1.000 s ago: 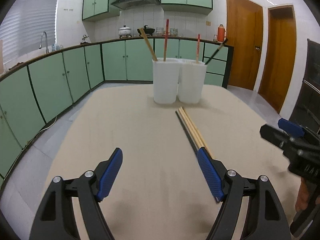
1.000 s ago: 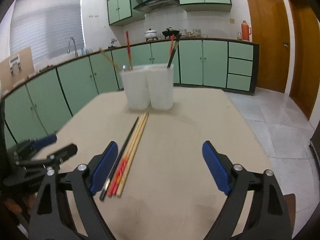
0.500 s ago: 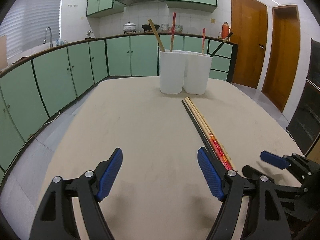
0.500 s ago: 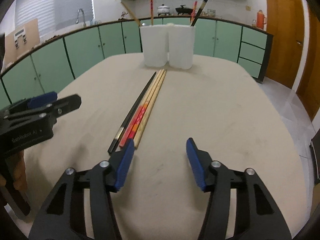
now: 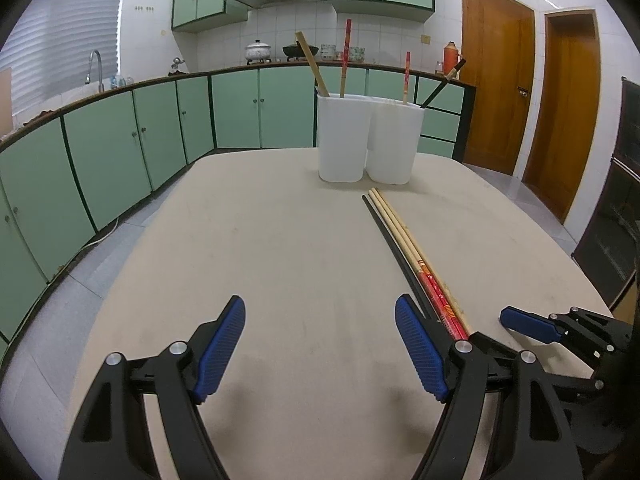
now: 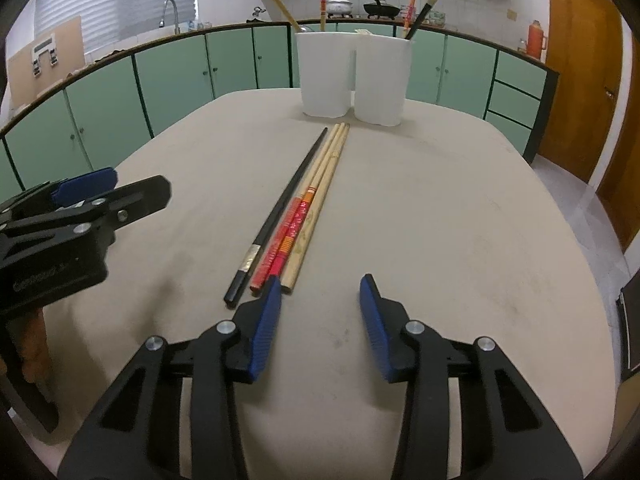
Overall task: Organize utensils
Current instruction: 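Move both open tools back to the remaining chopsticks on the mat, then grasp a plain wooden chopstick with the right tool while the left tool grasps a black chopstick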
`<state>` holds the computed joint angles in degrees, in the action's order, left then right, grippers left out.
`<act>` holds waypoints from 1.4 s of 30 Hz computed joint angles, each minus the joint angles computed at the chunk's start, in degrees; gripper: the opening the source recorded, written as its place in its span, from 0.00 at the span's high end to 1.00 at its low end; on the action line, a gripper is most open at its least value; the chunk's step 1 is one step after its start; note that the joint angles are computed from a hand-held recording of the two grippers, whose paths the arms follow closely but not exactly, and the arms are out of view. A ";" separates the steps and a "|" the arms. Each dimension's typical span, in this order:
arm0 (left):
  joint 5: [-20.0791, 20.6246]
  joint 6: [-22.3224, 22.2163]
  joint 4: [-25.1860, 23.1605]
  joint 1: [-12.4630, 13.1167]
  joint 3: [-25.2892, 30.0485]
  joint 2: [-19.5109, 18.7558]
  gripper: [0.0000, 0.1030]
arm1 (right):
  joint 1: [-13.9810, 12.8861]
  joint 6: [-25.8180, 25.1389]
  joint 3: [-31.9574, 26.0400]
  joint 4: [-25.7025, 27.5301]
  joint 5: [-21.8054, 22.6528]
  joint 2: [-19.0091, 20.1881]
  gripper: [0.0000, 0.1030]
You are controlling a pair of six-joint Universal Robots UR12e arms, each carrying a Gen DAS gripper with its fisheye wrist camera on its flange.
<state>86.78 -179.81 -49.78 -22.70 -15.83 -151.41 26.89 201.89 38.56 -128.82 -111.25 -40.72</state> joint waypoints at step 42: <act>-0.36 2.01 -5.37 -2.02 -0.35 0.15 0.29 | -1.17 7.34 10.62 -7.60 -3.41 -5.99 0.94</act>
<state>86.41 -177.80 -55.16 -24.72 -16.19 -151.26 25.72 209.23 49.18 -136.41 -114.66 -46.70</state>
